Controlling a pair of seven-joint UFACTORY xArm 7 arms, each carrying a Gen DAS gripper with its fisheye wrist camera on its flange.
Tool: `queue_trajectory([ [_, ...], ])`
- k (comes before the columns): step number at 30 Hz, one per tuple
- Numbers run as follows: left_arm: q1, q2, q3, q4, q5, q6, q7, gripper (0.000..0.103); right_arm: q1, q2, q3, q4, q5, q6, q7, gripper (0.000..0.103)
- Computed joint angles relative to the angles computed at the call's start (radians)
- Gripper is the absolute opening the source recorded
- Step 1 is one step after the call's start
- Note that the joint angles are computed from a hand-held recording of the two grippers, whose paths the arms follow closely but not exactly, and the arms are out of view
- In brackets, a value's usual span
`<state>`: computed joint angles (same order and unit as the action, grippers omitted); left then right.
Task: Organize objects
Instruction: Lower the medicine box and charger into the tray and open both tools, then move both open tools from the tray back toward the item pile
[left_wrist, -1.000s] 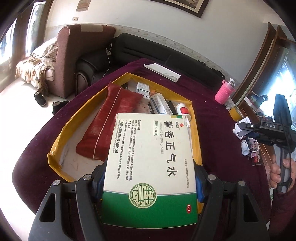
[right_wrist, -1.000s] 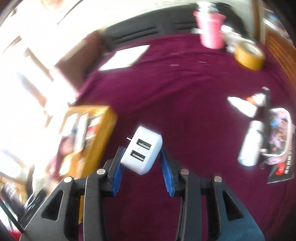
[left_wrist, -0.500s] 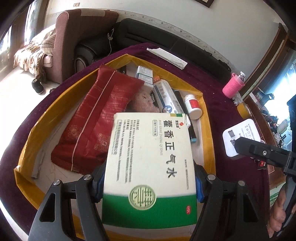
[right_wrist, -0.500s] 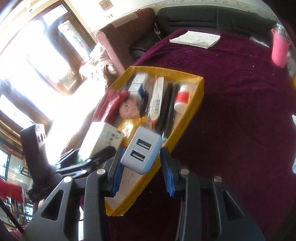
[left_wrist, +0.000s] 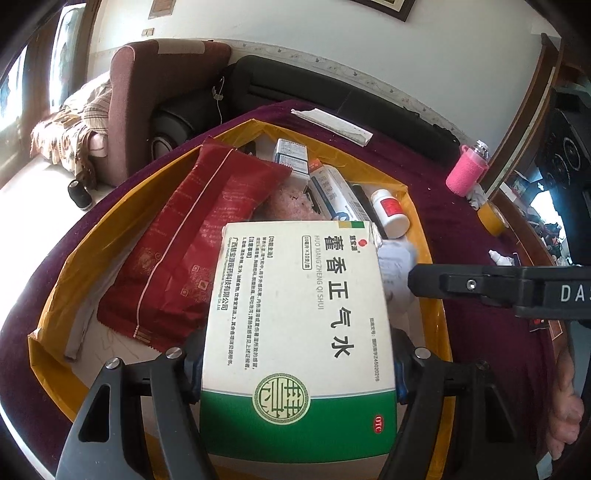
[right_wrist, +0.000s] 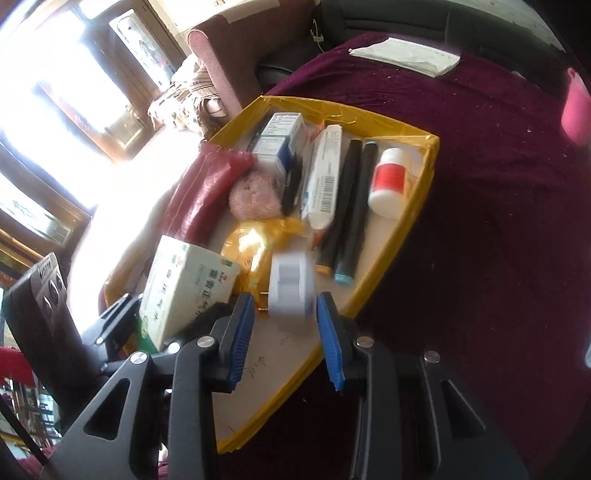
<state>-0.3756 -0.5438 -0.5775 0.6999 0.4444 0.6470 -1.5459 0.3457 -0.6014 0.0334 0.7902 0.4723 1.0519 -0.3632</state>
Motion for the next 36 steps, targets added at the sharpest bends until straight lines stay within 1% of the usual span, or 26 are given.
queue_trajectory([
  [3,-0.003,-0.001,0.002,0.0,-0.002,0.002,0.002,0.067,0.003,0.016,0.037,0.009,-0.039,-0.018,0.012,0.033],
  [6,-0.004,0.008,0.003,0.009,-0.004,0.008,0.007,0.069,0.011,0.027,0.049,0.006,-0.056,-0.023,0.029,0.033],
  [8,-0.006,0.018,0.002,0.016,-0.001,0.013,0.013,0.071,0.006,0.009,0.056,-0.007,-0.075,-0.047,0.043,0.033],
  [11,-0.014,0.029,0.007,0.024,-0.002,0.018,0.021,0.071,0.006,-0.029,0.033,-0.015,-0.073,-0.057,0.054,0.033],
  [13,-0.036,0.021,0.034,0.012,-0.023,-0.004,0.041,0.071,0.009,-0.062,0.005,-0.027,-0.046,-0.059,0.053,0.034],
  [14,-0.05,0.01,0.049,0.006,-0.043,-0.011,0.053,0.071,0.011,-0.094,-0.015,-0.046,-0.025,-0.07,0.045,0.037],
  [15,-0.051,-0.003,0.05,0.002,-0.053,-0.014,0.051,0.071,0.012,-0.133,-0.033,-0.074,-0.003,-0.089,0.034,0.039],
  [16,-0.046,-0.028,0.043,-0.001,-0.058,-0.01,0.034,0.071,0.012,-0.172,-0.047,-0.103,0.017,-0.111,0.028,0.045],
  [17,-0.036,-0.06,0.03,-0.001,-0.059,0.006,0.013,0.071,0.014,-0.206,-0.056,-0.129,0.038,-0.136,0.026,0.049],
  [19,-0.01,-0.1,-0.004,0.026,-0.06,0.08,-0.015,0.071,0.024,-0.277,-0.092,-0.19,0.09,-0.197,0.01,0.053],
  [20,0.009,-0.116,-0.027,0.049,-0.058,0.135,-0.035,0.071,0.027,-0.309,-0.105,-0.223,0.12,-0.233,0.012,0.056],
  [21,0.022,-0.128,-0.043,0.065,-0.058,0.17,-0.052,0.071,0.027,-0.319,-0.115,-0.237,0.133,-0.248,0.021,0.057],
  [23,0.048,-0.148,-0.076,0.097,-0.057,0.231,-0.094,0.071,0.028,-0.301,-0.131,-0.221,0.121,-0.223,0.032,0.057],
  [26,0.069,-0.154,-0.11,0.12,-0.044,0.251,-0.122,0.071,-0.004,-0.336,-0.147,-0.248,0.121,-0.235,0.057,0.057],
  [29,0.07,-0.125,-0.12,0.144,-0.046,0.254,-0.115,0.071,-0.023,-0.35,-0.16,-0.259,0.109,-0.23,0.069,0.057],
  [32,0.068,-0.11,-0.128,0.154,-0.038,0.241,-0.127,0.071,-0.04,-0.39,-0.16,-0.276,0.087,-0.223,0.077,0.057],
  [33,0.065,-0.11,-0.13,0.156,-0.036,0.242,-0.129,0.071,-0.049,-0.421,-0.156,-0.286,0.075,-0.208,0.086,0.057],
  [36,0.06,-0.106,-0.132,0.162,-0.032,0.249,-0.135,0.071,-0.051,-0.444,-0.14,-0.302,0.052,-0.214,0.094,0.058],
])
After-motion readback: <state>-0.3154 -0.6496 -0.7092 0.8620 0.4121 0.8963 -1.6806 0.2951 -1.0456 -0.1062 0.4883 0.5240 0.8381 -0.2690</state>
